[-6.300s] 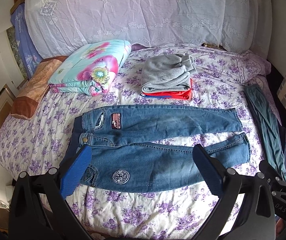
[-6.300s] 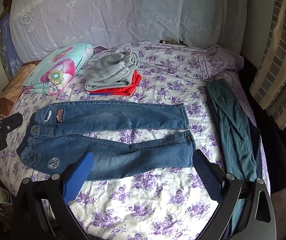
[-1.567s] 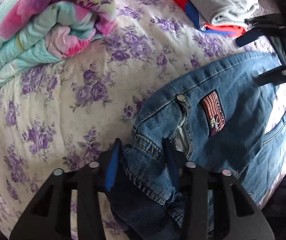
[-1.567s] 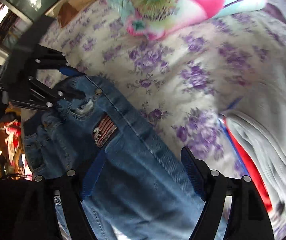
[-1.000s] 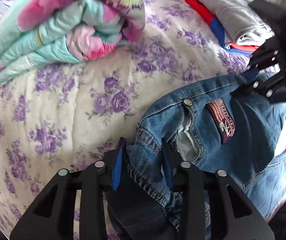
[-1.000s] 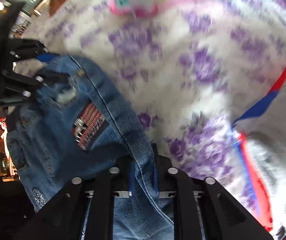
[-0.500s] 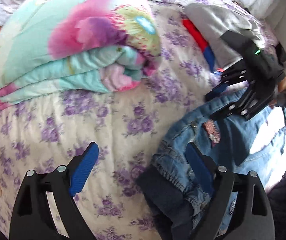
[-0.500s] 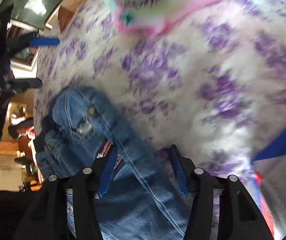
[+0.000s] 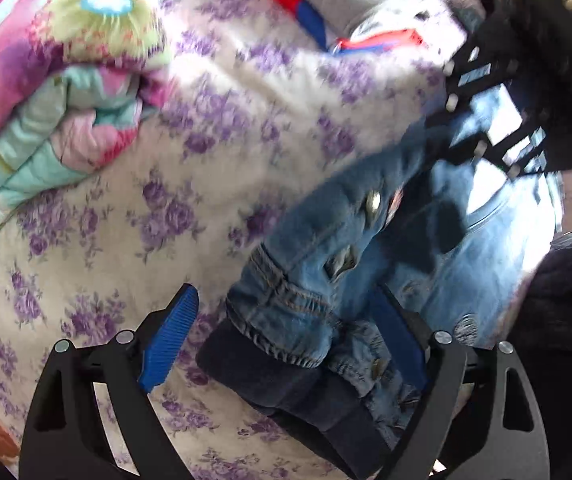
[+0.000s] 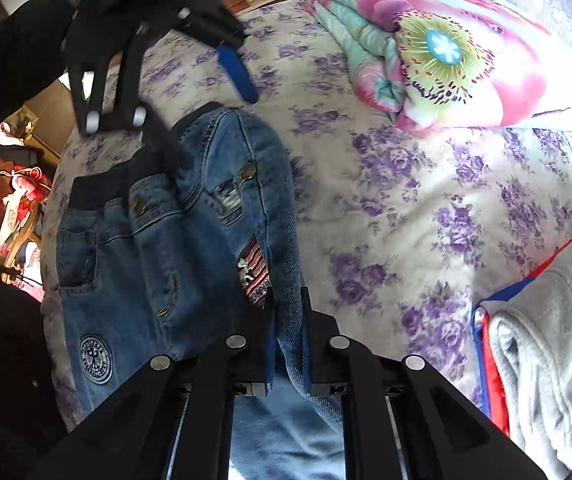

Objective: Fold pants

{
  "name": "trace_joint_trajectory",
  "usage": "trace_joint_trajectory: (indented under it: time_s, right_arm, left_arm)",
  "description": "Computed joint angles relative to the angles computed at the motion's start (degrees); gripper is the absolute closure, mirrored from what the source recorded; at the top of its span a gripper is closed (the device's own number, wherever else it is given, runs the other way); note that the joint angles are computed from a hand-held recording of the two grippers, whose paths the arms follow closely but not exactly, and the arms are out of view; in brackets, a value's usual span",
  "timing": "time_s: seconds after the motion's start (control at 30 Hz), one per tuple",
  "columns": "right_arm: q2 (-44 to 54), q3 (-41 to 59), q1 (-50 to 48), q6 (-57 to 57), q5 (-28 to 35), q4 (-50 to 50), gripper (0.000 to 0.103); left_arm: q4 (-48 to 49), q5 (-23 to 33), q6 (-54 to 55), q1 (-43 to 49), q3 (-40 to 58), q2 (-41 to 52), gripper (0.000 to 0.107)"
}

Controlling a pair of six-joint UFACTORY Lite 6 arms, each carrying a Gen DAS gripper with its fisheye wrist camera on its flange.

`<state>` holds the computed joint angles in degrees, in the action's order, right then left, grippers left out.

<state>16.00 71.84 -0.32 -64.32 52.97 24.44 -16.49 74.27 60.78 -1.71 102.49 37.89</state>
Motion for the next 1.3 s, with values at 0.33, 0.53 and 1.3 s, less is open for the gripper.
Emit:
trace_joint_trajectory:
  time_s: [0.33, 0.53, 1.3]
  right_arm:
    - [-2.3, -4.59, 0.0, -1.53, -0.23, 1.09, 0.092]
    - [1.71, -0.57, -2.44, 0.28, 2.58, -0.28, 0.081]
    - [-41.93, -22.99, 2.27, 18.69, 11.99, -5.97, 0.095]
  left_arm:
    - [-1.87, 12.29, -3.14, -0.16, 17.53, 15.21, 0.068]
    - [-4.27, 7.92, 0.74, 1.34, 6.59, 6.69, 0.078]
    - [1.48, -3.15, 3.05, 4.61, -36.13, -42.25, 0.078]
